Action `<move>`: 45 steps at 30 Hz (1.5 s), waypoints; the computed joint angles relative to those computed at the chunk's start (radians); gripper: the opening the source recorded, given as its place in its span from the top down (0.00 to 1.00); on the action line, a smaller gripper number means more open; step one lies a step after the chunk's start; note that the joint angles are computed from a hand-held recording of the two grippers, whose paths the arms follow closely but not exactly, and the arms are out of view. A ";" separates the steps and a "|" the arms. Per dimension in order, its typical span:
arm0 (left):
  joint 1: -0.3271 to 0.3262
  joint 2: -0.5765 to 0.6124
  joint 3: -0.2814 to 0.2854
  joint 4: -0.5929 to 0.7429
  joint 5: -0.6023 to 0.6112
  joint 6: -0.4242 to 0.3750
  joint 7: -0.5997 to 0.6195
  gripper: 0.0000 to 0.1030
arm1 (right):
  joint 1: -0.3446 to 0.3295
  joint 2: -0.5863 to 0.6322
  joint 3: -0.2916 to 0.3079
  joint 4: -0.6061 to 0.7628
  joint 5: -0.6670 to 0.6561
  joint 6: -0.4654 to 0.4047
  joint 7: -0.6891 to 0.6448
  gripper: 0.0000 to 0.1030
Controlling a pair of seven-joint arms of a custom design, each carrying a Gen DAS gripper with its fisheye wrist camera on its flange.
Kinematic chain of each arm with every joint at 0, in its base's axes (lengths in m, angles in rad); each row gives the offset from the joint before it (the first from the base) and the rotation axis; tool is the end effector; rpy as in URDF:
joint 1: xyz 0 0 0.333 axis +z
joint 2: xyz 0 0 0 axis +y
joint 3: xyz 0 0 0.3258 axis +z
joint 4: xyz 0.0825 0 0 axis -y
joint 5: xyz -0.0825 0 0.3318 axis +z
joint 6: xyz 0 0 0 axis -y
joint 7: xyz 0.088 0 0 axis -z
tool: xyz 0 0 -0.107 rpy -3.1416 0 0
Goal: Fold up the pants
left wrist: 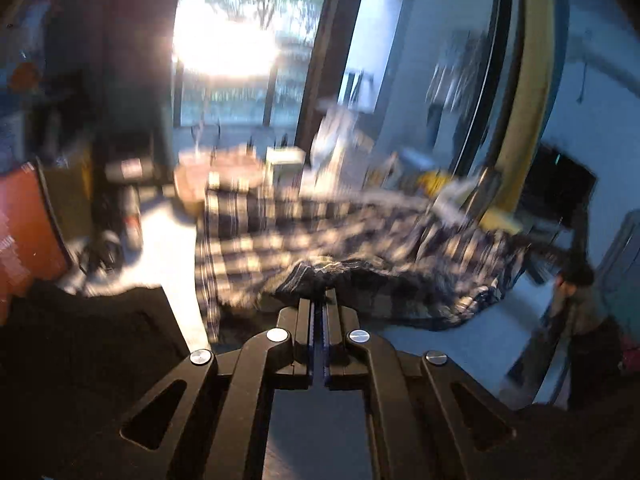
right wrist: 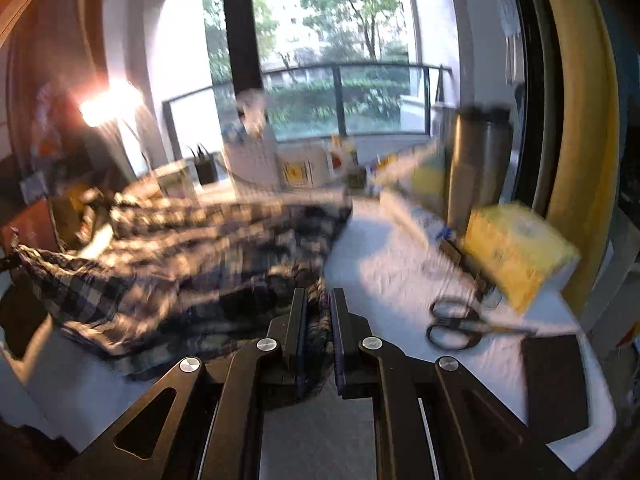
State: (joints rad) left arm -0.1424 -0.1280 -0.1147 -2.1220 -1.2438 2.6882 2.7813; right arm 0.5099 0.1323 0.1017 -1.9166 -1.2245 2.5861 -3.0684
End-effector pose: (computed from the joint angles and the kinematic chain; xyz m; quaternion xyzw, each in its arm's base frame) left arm 0.4944 -0.1014 0.5597 -0.4432 0.7454 -0.4776 0.1409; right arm 0.4682 0.3459 0.5086 -0.5850 0.6601 -0.3187 0.3470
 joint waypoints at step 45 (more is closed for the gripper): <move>0.061 0.407 -0.059 0.256 0.563 0.032 -0.464 0.40 | -0.099 0.089 -0.003 0.070 0.355 0.075 -0.450 0.34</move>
